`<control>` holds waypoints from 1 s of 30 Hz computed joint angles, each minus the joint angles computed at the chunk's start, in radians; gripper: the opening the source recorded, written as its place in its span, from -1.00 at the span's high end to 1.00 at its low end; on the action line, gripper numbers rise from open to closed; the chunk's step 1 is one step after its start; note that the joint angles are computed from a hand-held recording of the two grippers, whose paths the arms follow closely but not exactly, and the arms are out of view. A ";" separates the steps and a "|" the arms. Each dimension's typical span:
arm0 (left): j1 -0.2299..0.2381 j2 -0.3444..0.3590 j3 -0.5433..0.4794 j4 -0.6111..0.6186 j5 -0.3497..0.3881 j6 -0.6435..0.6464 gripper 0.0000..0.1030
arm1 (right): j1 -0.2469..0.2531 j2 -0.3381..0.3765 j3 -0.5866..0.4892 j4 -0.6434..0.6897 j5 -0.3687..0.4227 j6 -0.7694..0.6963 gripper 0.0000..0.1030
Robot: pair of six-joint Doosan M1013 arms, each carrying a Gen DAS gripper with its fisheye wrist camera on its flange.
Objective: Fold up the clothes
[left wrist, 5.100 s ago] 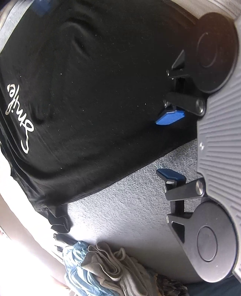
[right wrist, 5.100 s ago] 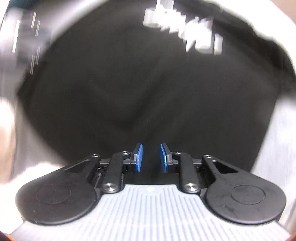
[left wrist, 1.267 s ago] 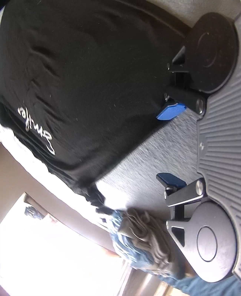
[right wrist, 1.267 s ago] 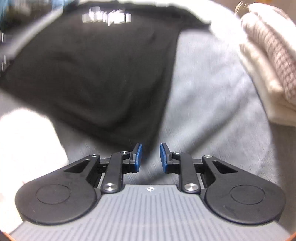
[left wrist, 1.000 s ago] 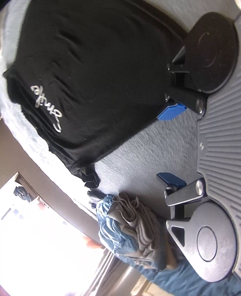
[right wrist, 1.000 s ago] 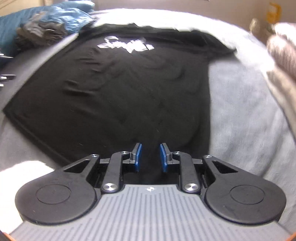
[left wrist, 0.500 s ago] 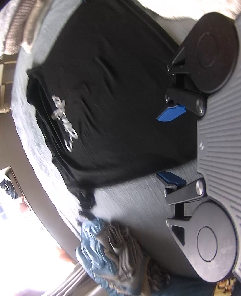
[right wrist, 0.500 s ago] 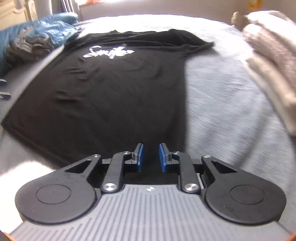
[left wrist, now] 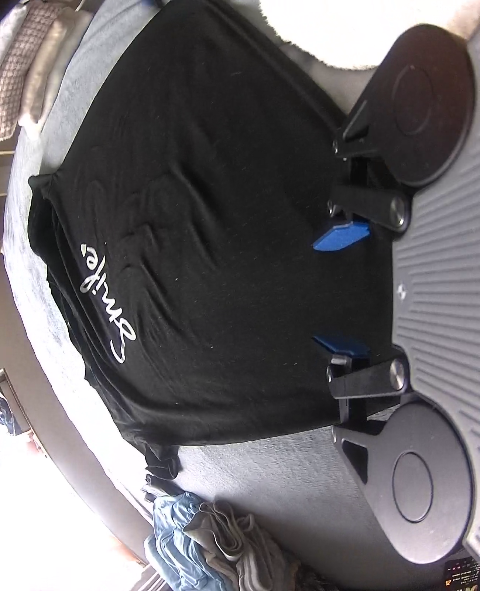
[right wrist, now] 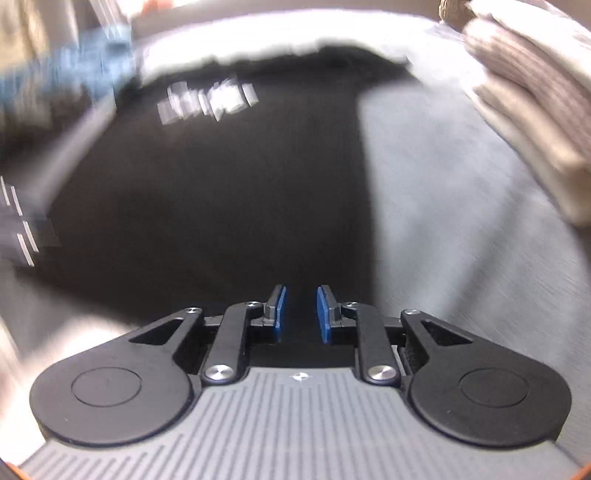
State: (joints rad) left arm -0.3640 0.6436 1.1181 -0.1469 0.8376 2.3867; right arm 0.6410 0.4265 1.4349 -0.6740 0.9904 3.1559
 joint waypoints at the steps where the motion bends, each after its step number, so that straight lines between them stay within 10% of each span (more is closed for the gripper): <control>1: -0.002 0.008 -0.012 0.017 0.006 -0.022 0.08 | -0.017 0.019 -0.025 -0.016 -0.053 0.029 0.68; 7: 0.001 0.046 -0.060 0.134 0.069 -0.166 0.29 | -0.099 0.185 -0.239 0.154 -0.156 -0.201 0.68; 18: 0.037 0.051 -0.067 0.092 0.102 -0.156 0.26 | -0.103 0.241 -0.368 0.709 0.053 -0.494 0.67; 24: 0.051 0.048 -0.063 0.090 0.110 -0.174 0.26 | -0.104 0.257 -0.418 0.479 0.059 -0.300 0.67; 30: 0.061 0.040 -0.048 0.087 0.098 -0.201 0.26 | -0.084 0.305 -0.489 0.626 0.095 -0.357 0.63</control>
